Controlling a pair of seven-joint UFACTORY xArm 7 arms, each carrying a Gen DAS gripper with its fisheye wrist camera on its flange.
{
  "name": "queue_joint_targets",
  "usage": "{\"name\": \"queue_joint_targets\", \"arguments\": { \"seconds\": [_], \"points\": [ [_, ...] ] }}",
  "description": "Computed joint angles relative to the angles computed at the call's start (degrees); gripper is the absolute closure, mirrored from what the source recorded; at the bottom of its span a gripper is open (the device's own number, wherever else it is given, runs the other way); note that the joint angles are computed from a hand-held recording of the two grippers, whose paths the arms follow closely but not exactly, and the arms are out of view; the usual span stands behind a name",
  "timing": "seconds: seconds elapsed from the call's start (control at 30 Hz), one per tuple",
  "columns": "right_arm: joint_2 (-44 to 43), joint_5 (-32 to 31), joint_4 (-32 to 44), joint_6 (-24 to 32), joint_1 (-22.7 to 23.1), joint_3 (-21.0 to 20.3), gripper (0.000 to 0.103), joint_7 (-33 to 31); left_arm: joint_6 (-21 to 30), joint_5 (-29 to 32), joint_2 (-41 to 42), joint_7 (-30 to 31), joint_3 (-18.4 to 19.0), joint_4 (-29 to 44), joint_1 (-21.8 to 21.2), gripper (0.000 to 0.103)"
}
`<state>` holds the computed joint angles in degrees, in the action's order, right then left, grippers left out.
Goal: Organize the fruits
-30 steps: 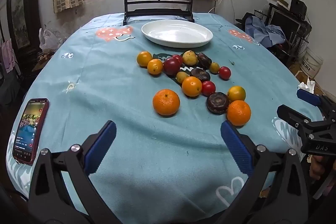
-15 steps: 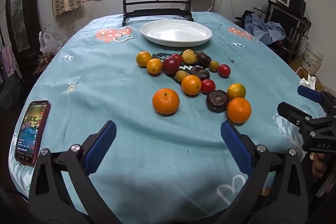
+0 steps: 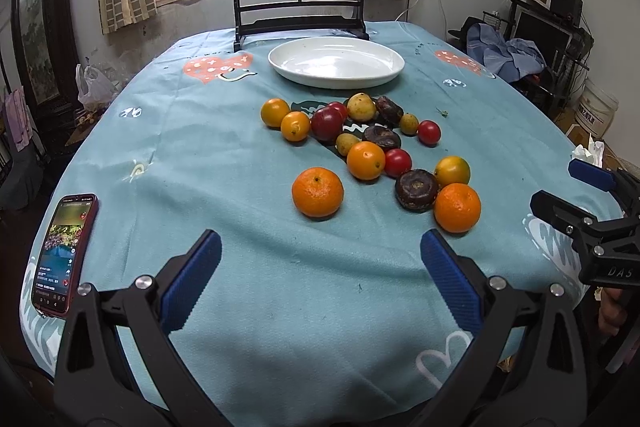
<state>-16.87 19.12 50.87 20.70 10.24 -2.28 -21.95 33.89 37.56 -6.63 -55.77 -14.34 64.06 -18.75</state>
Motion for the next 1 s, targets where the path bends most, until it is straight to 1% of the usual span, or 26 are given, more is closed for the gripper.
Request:
{"name": "queue_joint_targets", "arguments": {
  "seconds": [1.0],
  "points": [
    [0.13,-0.54,-0.45,-0.52,0.03,0.31,0.001,0.83,0.46,0.06,0.01,0.09,-0.03,0.05,-0.14,0.002]
  ]
}}
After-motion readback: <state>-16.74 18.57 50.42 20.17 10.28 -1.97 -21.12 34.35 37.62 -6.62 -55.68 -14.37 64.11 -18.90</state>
